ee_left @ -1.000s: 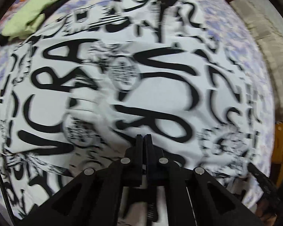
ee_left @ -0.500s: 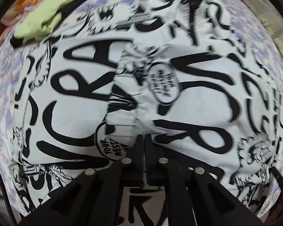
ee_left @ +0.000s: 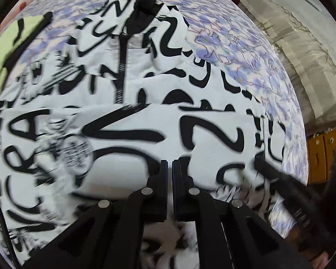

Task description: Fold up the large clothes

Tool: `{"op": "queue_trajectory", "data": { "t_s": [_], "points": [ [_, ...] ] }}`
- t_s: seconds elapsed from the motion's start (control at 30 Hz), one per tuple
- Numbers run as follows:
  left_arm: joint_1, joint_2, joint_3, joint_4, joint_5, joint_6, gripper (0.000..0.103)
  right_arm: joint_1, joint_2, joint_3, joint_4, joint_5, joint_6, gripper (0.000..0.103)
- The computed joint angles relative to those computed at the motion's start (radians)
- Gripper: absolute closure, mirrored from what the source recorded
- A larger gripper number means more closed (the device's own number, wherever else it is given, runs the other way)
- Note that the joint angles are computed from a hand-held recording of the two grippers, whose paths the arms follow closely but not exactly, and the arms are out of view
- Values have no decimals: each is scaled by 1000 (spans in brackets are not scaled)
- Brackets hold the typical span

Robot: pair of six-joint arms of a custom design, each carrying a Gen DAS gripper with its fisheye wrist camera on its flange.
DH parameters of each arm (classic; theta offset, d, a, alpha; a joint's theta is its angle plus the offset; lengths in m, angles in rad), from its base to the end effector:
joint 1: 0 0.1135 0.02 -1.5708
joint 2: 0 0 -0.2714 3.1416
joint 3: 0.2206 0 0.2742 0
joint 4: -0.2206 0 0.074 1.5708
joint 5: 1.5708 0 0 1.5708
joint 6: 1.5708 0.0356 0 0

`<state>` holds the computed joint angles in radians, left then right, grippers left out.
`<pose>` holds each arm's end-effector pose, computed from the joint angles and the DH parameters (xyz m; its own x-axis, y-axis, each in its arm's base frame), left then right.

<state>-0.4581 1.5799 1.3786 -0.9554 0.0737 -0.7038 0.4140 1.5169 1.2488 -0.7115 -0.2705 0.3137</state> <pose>0.3044 -0.1530 0.2899 -0.9286 -0.2617 -0.2631 -0.1748 0.9339 -0.3118 0.3071 0.1453 0.2816 -0.8847 -0.0639 -0.4617 -0.2639 0.8853 0.3830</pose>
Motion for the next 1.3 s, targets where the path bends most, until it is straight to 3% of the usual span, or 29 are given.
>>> {"op": "queue_trajectory", "data": {
  "t_s": [0.17, 0.3, 0.57, 0.67, 0.83, 0.97, 1.1, 1.23, 1.3],
  "points": [
    [-10, 150, 28, 73, 11, -85, 102, 45, 163, 55, 28, -44, 4, 103],
    [-8, 165, -4, 123, -15, -119, 102, 44, 220, 70, 35, -47, -23, 103],
    [71, 108, -47, 81, -116, -129, 102, -77, 192, 107, 12, 8, -92, 103],
    [100, 77, -94, 112, -131, -128, 102, -126, 188, 115, 31, 1, -122, 103],
    [104, 91, -78, 55, -224, -85, 102, -202, 181, 112, 19, -30, -141, 103],
    [123, 64, -99, 27, -254, -76, 102, -226, 155, 86, 28, 45, -162, 103],
    [142, 59, -104, 15, -270, -81, 102, -290, 150, 56, 47, 8, -172, 103],
    [156, 42, -118, 13, -270, -100, 102, -316, 153, 48, 52, 81, -205, 103],
    [148, 42, -119, 9, -283, -110, 102, -345, 158, 40, 62, 32, -181, 103]
  ]
}}
